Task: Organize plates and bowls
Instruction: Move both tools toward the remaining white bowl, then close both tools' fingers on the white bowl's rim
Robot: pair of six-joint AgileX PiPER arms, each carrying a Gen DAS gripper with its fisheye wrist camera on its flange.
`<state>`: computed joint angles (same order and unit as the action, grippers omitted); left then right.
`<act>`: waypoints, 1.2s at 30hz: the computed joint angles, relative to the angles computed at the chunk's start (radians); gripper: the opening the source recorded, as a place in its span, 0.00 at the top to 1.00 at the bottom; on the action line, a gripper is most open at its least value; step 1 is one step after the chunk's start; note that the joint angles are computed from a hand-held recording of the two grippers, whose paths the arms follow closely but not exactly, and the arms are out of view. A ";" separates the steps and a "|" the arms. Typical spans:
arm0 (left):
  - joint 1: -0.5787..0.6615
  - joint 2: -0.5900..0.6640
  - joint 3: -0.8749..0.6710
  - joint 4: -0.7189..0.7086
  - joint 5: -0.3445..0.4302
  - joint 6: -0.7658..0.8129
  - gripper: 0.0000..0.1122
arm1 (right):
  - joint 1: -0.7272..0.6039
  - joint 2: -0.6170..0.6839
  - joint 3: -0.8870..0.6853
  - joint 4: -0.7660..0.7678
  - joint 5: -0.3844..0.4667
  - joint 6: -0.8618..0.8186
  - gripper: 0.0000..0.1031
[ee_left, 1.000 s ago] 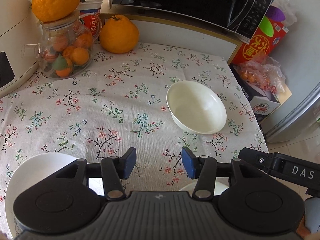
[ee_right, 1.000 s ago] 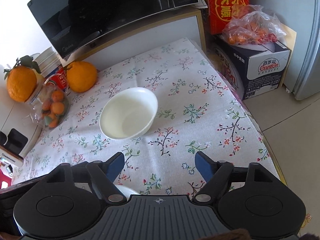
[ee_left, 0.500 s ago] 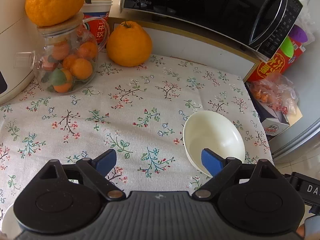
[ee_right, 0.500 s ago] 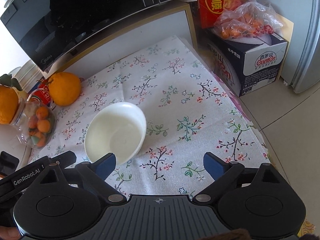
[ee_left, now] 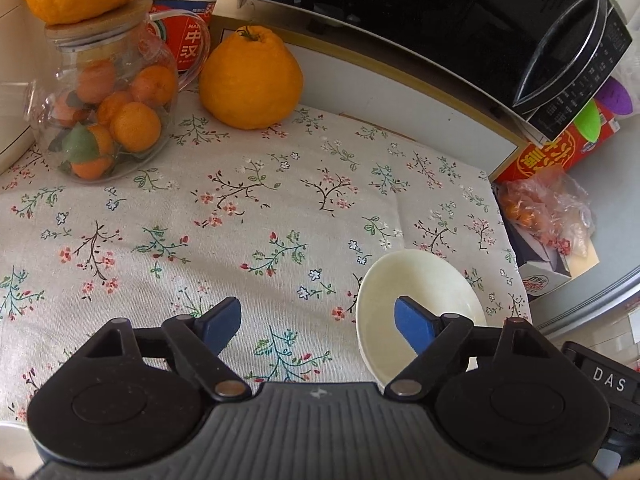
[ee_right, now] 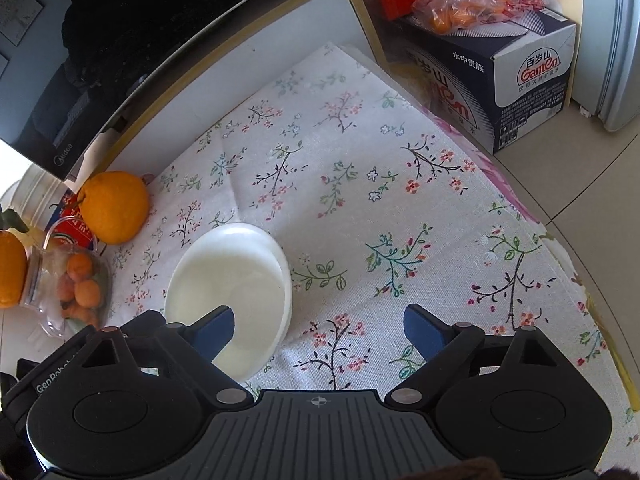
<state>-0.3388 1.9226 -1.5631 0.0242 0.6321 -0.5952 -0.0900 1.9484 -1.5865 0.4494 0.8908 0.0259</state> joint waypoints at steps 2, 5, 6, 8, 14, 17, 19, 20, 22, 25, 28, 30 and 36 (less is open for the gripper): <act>-0.005 0.009 -0.007 -0.013 -0.011 0.023 0.34 | 0.008 0.008 -0.001 0.003 -0.006 0.005 0.21; -0.014 0.017 -0.006 -0.017 -0.026 0.024 0.41 | 0.016 0.019 -0.002 -0.003 -0.014 0.025 0.37; -0.019 0.021 -0.005 -0.012 -0.033 0.021 0.46 | 0.017 0.024 -0.001 -0.002 -0.021 0.027 0.39; -0.024 0.033 -0.010 -0.022 -0.034 0.040 0.53 | 0.020 0.044 -0.012 -0.013 -0.016 0.040 0.51; -0.025 0.053 -0.022 -0.057 -0.030 0.090 0.79 | 0.014 0.049 0.006 0.037 -0.024 0.000 0.81; -0.009 0.049 -0.017 -0.111 -0.038 0.124 0.87 | 0.014 0.043 0.012 0.052 -0.023 -0.023 0.85; -0.010 0.047 -0.013 -0.116 -0.038 0.138 0.91 | 0.013 0.042 0.013 0.067 -0.020 -0.043 0.89; -0.012 0.046 -0.012 -0.113 -0.038 0.140 0.91 | 0.013 0.042 0.012 0.069 -0.020 -0.048 0.90; -0.015 0.044 -0.008 -0.116 -0.038 0.146 0.93 | 0.013 0.041 0.011 0.073 -0.017 -0.054 0.92; -0.016 0.037 0.000 -0.120 -0.041 0.147 0.95 | 0.016 0.040 0.011 0.078 -0.016 -0.064 0.95; -0.015 0.030 0.004 -0.115 -0.042 0.137 0.95 | 0.018 0.033 0.015 0.079 -0.013 -0.068 0.94; -0.011 0.023 0.009 -0.128 -0.044 0.142 0.95 | 0.016 0.024 0.020 0.088 -0.017 -0.076 0.94; -0.013 0.004 0.020 -0.123 -0.051 0.143 0.95 | 0.015 0.003 0.027 0.088 -0.020 -0.086 0.94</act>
